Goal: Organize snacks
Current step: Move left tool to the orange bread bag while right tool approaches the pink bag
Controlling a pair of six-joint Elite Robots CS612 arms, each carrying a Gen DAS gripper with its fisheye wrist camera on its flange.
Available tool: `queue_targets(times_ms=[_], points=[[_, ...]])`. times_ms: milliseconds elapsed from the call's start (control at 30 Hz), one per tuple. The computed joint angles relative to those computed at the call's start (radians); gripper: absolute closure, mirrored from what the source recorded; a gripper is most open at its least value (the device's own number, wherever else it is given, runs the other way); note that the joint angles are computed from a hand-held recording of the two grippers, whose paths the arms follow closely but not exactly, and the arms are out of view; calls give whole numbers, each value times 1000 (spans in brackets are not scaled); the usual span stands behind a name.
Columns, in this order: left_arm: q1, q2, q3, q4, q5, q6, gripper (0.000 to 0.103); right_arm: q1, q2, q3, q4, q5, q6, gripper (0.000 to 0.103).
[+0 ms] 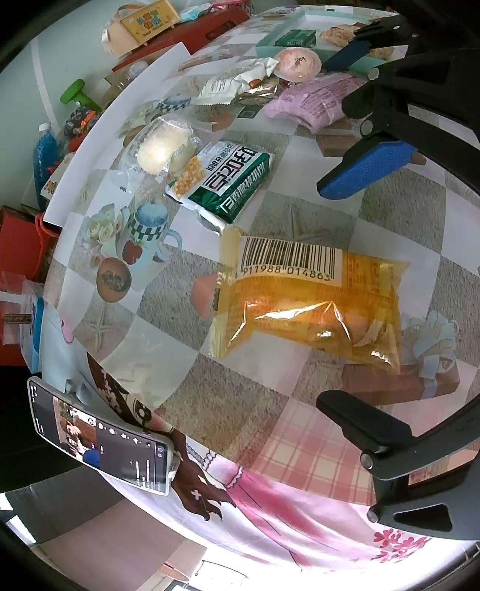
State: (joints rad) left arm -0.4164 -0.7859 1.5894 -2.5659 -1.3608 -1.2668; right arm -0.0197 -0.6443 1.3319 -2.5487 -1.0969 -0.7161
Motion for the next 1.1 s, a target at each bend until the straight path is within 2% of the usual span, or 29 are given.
queue_targets(times_ms=[367,567,633,733,833,1000,1067,1100], points=[[1,1,2,0,1,1,0,-4,-24,9,109,17,-38,0],[1,2,1,-2,1,1,0,-11,-40,15,193,73,-78,0],[0,2,0,0,2,-1,0,-12,-43,20,175,83,-74,0],[0,2,-2,4,10,2,0,-6,-37,28,88,50,-34,1],[-1,3,-6,13,20,8,2,0,-22,19,47,15,-6,11],[-1,11,-18,15,19,22,4,9,-13,21,-3,-26,-2,14],[0,17,-26,21,12,31,19,14,-12,31,-37,-44,-14,15],[1,21,-32,20,1,36,21,17,-12,36,-53,-58,-22,15]])
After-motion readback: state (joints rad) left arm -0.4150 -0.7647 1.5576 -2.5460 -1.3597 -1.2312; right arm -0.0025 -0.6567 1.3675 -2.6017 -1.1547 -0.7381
